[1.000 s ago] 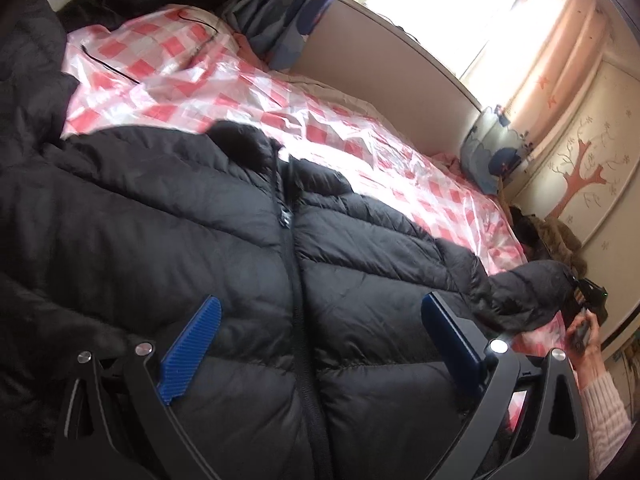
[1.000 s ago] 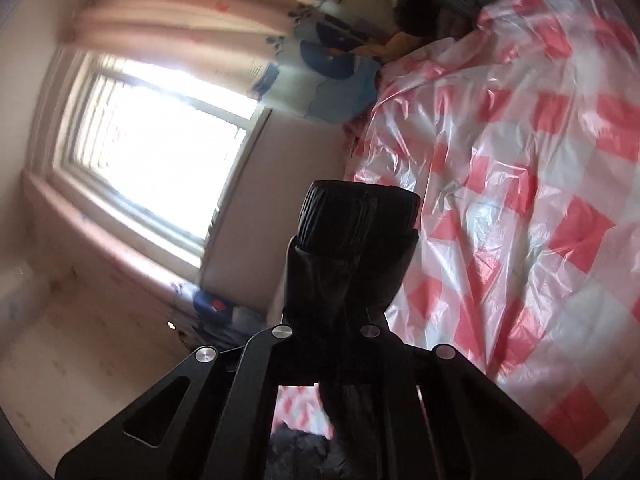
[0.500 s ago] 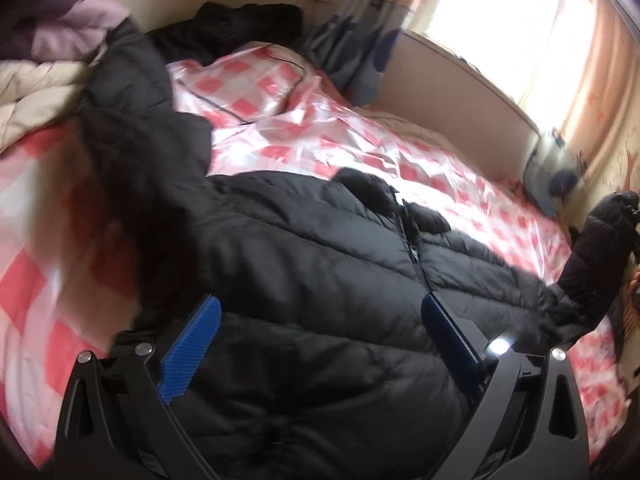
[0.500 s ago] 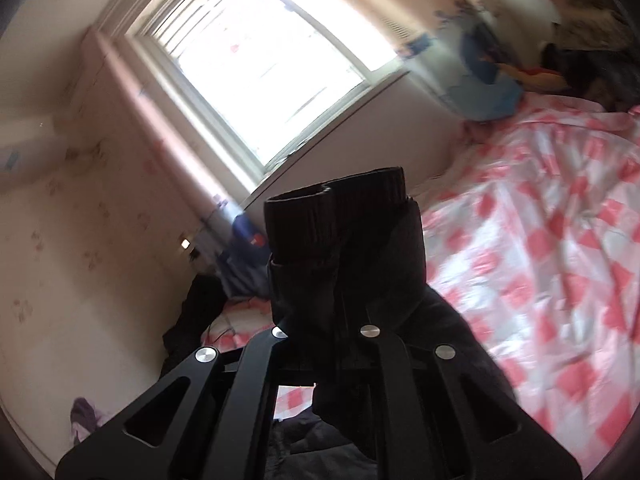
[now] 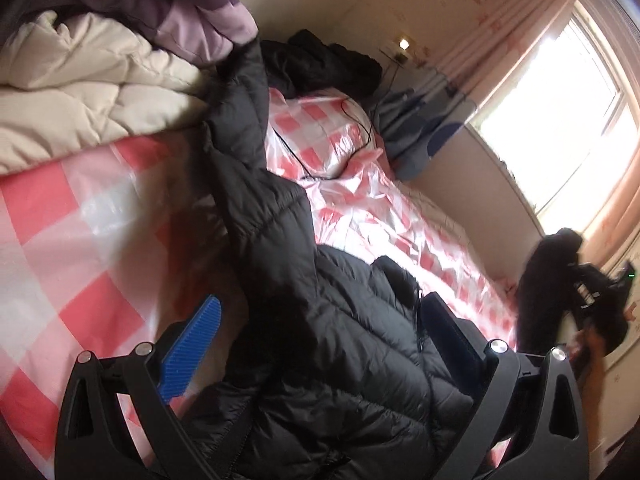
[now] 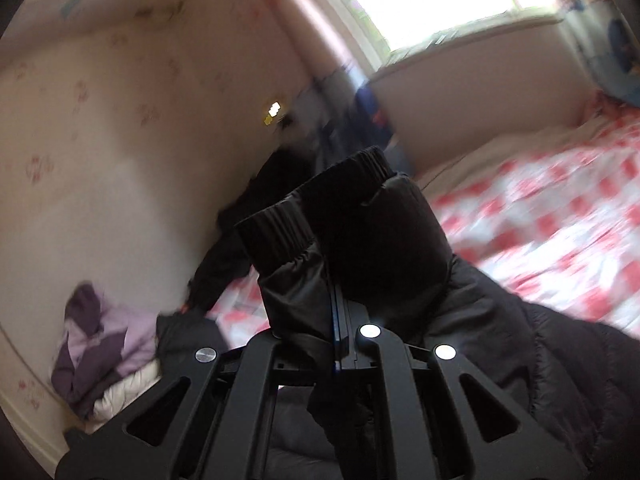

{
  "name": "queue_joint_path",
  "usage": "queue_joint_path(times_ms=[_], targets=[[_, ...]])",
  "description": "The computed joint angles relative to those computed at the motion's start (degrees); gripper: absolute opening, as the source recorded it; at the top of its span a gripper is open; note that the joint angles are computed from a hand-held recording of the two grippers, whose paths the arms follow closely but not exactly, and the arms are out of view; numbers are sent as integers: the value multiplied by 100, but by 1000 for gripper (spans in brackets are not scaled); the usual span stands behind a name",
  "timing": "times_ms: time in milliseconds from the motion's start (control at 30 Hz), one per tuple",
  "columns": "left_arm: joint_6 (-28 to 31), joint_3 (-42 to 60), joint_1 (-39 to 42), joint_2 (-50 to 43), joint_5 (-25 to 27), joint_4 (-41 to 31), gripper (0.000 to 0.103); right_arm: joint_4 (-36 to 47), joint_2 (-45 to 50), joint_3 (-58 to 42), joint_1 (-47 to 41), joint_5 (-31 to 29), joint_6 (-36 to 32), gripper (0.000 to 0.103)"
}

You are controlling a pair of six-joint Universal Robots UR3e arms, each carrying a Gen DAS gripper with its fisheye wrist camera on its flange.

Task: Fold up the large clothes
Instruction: 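Lay the held sleeve onto the jacket body with the right gripper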

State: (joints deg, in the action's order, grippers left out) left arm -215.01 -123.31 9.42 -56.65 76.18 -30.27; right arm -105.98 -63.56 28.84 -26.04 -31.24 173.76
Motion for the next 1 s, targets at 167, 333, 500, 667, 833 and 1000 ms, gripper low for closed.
queue_joint_path(times_ms=[167,333,500,667,833,1000], targets=[[335,-113,1205,900,-923,-815,96,-1431,-575,2251,1325,-852,171,5],[633,-155,2325,1602,-1724,-1757,96,-2354,-670,3603,2188,-1453,200,5],[850,-161,2798,1894,-2092,-2278,96,-2544,-521,4041,2686,-1837,19,6],[714,-156,2341,1558,-1762,-1878,96,-246,187,2838,3105,-2161,-1086,39],[534,-77,1710,988,-1321,-1328,96,1484,77,2360,2925,-1506,-1875,85],[224,182,501,87,-286,-361,96,2390,-1583,3493,1621,-478,-2774,89]])
